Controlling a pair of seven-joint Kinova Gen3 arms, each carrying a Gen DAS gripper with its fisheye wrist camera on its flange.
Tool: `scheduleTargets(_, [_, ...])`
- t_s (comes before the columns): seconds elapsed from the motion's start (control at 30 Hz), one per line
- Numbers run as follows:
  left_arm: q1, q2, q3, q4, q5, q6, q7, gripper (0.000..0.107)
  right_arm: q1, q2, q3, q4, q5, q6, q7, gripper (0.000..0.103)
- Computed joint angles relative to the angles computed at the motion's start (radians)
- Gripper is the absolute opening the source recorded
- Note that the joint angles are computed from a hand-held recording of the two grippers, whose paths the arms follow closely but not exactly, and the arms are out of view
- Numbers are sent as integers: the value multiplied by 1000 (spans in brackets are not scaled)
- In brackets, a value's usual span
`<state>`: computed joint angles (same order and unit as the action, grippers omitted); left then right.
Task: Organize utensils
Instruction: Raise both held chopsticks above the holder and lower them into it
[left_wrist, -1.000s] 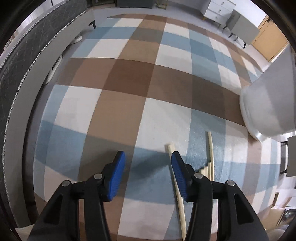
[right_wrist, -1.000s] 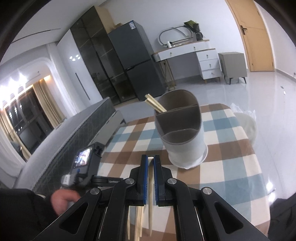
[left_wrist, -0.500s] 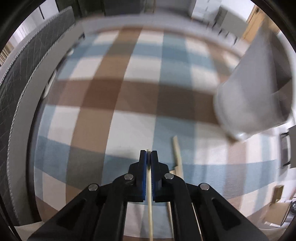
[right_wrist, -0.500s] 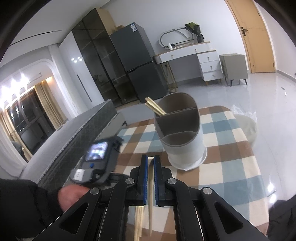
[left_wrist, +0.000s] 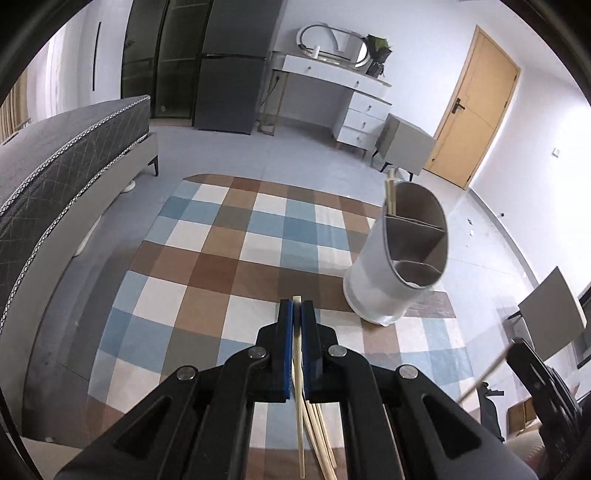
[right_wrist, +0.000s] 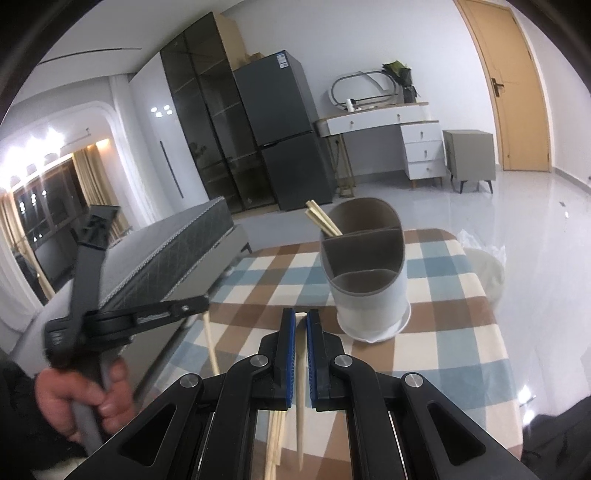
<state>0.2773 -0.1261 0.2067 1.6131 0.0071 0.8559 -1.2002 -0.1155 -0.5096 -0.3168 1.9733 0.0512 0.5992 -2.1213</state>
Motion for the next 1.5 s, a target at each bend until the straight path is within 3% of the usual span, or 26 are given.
scheduleTargets(0.33, [10,-13,-29,-33,106,2,-114,0,24,-21,-19,-39,15,49,-31,5])
scheduleTargets(0.53, [9,-14,-31,-94,162,-32,-137,0,10,-8,16,-97,34,62,23,5])
scheduleTargets(0.87, [15,103,-24,-307,204,-132,-115,0,-49,121,168,-327,37,89,260,5])
scheduleTargets(1.13, [41,235,-29,-432,144,-224,-42,0,-91,300,274,-548,-32,93,524,5])
scheduleTargets(1.3, [54,298,-42,-455,127,-258,0,0,-92,388,297,-605,-99,54,677,5])
scheduleTargets(1.5, [58,351,-52,-456,116,-274,23,0,-63,444,306,-586,-197,2,779,5])
